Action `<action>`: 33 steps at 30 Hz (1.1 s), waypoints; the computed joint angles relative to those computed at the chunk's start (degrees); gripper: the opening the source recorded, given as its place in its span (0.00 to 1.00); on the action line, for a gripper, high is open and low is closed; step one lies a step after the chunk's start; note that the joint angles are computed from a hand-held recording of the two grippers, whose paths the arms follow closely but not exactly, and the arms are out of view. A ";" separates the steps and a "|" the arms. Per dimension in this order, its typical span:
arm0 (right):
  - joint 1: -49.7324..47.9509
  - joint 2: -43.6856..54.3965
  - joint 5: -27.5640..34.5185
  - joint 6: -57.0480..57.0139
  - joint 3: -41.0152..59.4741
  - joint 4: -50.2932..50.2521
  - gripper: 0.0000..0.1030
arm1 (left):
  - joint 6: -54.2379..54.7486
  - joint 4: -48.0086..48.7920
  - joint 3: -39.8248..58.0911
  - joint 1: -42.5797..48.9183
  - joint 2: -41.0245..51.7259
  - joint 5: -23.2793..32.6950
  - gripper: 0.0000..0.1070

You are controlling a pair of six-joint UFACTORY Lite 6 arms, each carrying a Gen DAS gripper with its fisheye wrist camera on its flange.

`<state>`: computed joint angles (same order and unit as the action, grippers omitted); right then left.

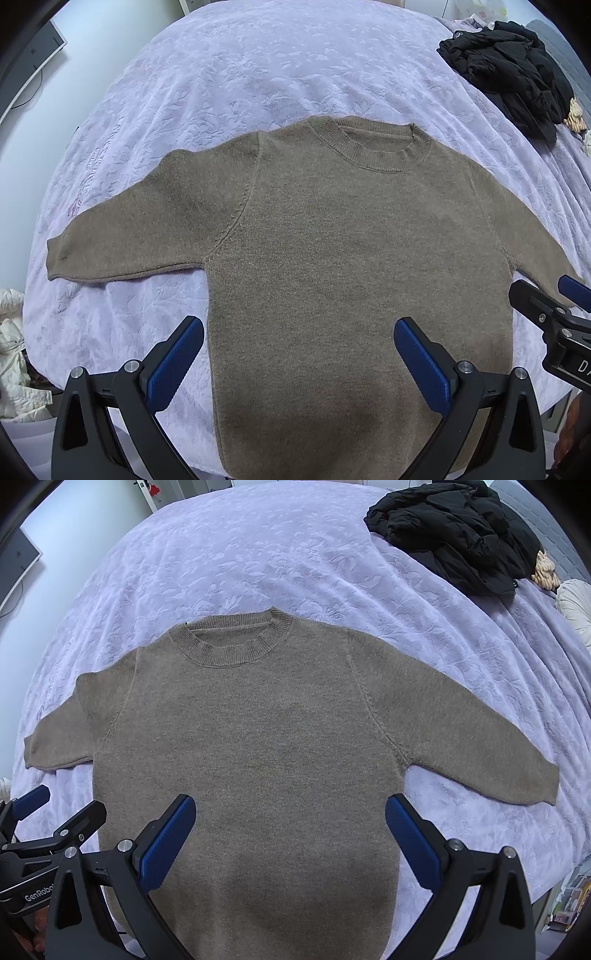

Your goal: Fold small clothes

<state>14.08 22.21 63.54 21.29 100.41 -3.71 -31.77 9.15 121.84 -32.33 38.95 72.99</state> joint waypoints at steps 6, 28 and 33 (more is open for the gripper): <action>0.09 -0.41 -0.23 0.07 -0.63 -0.07 0.99 | 0.11 1.08 0.25 -0.25 0.38 0.86 0.96; 0.21 0.05 0.60 0.26 -0.04 -0.30 0.99 | -0.94 0.51 -3.43 0.12 -1.53 0.00 0.96; 0.29 0.91 1.10 0.16 0.75 -0.28 0.99 | -0.31 -0.56 -4.10 0.68 -1.49 -0.50 0.96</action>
